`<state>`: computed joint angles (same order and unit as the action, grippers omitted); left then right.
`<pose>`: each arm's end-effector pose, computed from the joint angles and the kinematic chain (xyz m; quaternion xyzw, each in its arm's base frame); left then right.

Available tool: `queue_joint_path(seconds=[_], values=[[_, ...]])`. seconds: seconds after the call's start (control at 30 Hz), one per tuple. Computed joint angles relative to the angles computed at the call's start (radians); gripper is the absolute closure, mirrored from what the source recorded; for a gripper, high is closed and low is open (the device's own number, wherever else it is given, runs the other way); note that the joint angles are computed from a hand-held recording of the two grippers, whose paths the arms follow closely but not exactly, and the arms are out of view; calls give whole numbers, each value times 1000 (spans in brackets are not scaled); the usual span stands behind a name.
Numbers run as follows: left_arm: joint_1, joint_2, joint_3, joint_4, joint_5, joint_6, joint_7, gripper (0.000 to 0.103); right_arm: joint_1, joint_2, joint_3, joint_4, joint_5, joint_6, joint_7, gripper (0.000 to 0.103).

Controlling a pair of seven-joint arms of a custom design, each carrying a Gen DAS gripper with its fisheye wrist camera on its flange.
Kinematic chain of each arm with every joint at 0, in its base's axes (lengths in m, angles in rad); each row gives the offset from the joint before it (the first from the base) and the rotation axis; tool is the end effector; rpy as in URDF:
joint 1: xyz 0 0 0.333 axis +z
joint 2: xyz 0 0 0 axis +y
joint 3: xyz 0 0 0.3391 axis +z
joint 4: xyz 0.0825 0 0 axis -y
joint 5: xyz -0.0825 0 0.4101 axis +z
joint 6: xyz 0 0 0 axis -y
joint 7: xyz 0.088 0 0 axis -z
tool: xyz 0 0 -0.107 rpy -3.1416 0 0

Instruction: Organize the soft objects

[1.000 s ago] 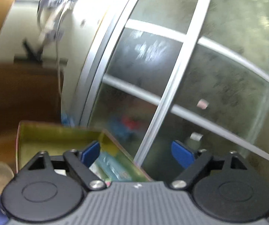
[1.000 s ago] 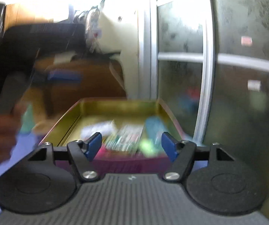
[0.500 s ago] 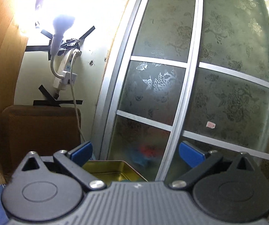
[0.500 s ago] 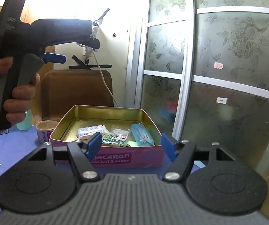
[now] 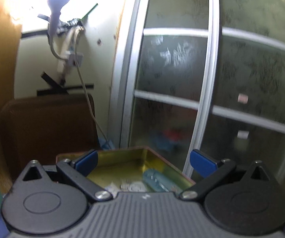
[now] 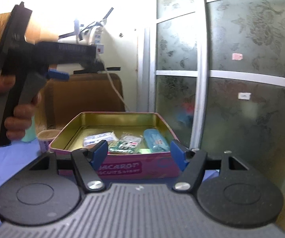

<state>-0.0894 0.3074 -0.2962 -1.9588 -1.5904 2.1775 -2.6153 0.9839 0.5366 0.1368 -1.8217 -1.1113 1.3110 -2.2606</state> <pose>0.5939 -0.2703 0.3585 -0.0924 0.7926 -0.6028 0.0007 0.3650 0.4802 0.2644 -0.2333 0.7327 -0.6148 0.1755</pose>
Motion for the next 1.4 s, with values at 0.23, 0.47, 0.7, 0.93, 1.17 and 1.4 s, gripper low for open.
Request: queue_joint_path(seconds=[0.23, 0.47, 0.7, 0.93, 1.17, 1.4], values=[[-4, -15, -4, -31, -4, 0, 72, 0, 10, -4, 7, -13, 25, -36, 49, 32], [-1, -32, 8, -48, -23, -34, 89, 0, 8, 5, 11, -8, 25, -26, 53, 32], [-17, -43, 10, -66, -42, -8, 123, 0, 21, 15, 7, -4, 1, -30, 31, 32], [-46, -71, 11, -117, -38, 24, 187, 0, 31, -6, 16, -56, -14, -2, 86, 32], [3, -106, 57, -131, 83, -109, 20, 0, 18, -44, 30, -133, -62, 72, 149, 32], [134, -111, 155, -61, 80, -31, -124, 1, -97, -118, 8, -241, -372, 500, 89, 31]])
